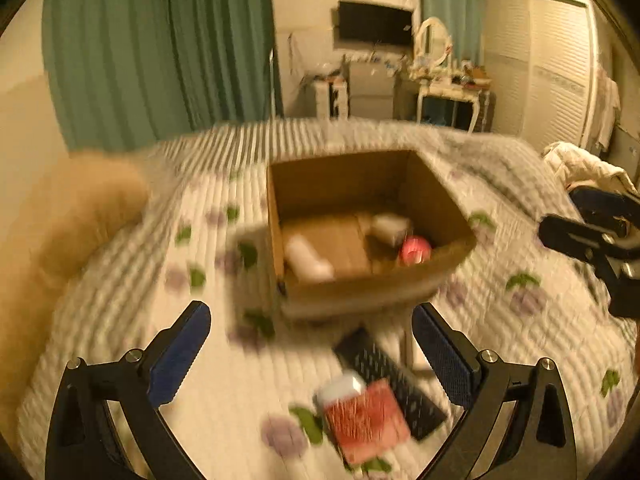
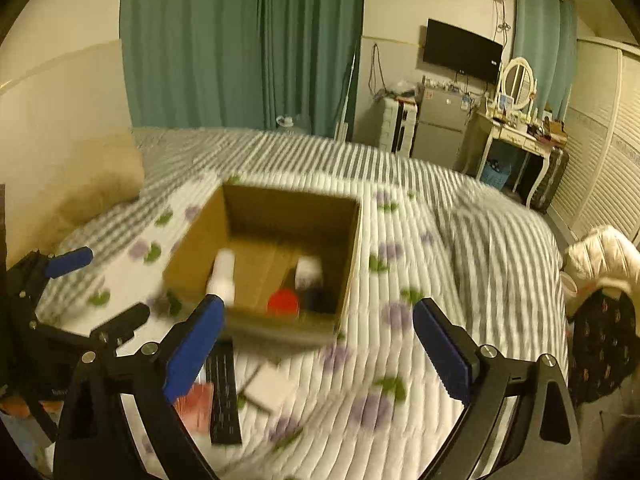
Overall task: Organize rigid objects
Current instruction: 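Grasp the red patterned card with the left gripper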
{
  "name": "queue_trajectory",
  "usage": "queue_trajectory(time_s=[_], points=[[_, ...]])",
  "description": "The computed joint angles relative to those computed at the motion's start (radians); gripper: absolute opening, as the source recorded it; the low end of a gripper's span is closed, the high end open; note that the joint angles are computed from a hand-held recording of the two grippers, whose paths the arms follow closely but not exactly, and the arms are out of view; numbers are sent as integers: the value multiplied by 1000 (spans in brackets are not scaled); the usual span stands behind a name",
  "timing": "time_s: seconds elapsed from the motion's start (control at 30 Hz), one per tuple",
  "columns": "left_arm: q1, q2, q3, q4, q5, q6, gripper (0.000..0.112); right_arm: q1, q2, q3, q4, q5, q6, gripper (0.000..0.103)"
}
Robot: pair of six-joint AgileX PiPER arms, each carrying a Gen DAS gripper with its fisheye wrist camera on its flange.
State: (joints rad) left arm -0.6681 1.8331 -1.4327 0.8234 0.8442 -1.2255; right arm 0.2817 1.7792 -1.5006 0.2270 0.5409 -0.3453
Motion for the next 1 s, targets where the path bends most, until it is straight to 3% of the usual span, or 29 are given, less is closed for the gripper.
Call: queue_trajectory(time_s=[0.17,0.3,0.37,0.53,0.7,1.0], points=[[15,39,119,-73,-116,-79,103,20,0,184,48,-110,-47,96],[-1,129,93,-167,-119,-28,102,44,73,179,-62,-103,54,96],[-6,163,80,-210,-140,18,102,40,83,180,-53,-101,51,96],[-26,252,-3,-242,-112,87,96,27,67,205,-11,-120,13,96],[-9,263,-13,-320,-177,157,78,38,84,184,-57,-99,57,96],[-39,189,42,-321,-187,156,73,38,81,187,-52,-98,58,96]])
